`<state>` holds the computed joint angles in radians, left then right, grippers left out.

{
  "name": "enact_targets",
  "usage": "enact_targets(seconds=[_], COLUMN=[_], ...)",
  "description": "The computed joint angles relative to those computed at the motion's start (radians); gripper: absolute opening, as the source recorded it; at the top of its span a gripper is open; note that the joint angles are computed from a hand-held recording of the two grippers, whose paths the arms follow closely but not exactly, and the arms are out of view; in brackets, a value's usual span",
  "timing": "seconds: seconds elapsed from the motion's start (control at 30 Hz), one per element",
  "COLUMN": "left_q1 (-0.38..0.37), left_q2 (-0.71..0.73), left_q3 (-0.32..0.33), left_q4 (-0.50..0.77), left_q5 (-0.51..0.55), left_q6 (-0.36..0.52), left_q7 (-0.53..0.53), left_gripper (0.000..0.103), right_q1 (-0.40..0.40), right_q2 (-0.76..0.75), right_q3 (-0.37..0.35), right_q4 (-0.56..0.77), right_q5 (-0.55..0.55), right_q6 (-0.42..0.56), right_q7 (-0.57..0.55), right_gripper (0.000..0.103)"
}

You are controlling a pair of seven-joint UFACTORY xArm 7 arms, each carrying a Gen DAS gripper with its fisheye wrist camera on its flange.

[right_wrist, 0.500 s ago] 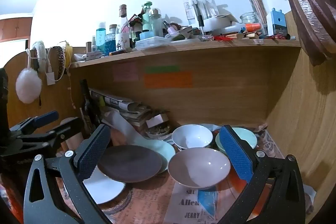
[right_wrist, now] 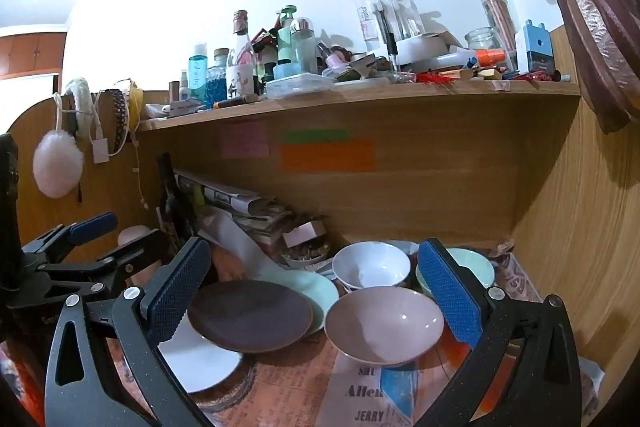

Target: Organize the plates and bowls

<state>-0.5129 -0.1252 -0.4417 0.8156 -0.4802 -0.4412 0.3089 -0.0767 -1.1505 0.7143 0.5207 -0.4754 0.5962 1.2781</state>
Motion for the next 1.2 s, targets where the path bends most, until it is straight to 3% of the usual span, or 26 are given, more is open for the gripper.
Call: enact_targets(seconds=[0.07, 1.2], left_q1=[-0.002, 0.024], left_q2=[-0.007, -0.015], left_q3=[0.001, -0.058], left_q4=[-0.005, 0.016], left_q5=[0.007, -0.086], left_q6=[0.002, 0.017], left_q7=[-0.007, 0.065], left_gripper=[0.103, 0.103], right_q1=[0.026, 0.025], right_q2=[-0.027, -0.049], right_q3=[-0.032, -0.028], right_q4=[-0.027, -0.029], right_q5=[-0.004, 0.02], right_q6=[-0.01, -0.006], right_q7=[-0.017, -0.042], right_gripper=[0.103, 0.103])
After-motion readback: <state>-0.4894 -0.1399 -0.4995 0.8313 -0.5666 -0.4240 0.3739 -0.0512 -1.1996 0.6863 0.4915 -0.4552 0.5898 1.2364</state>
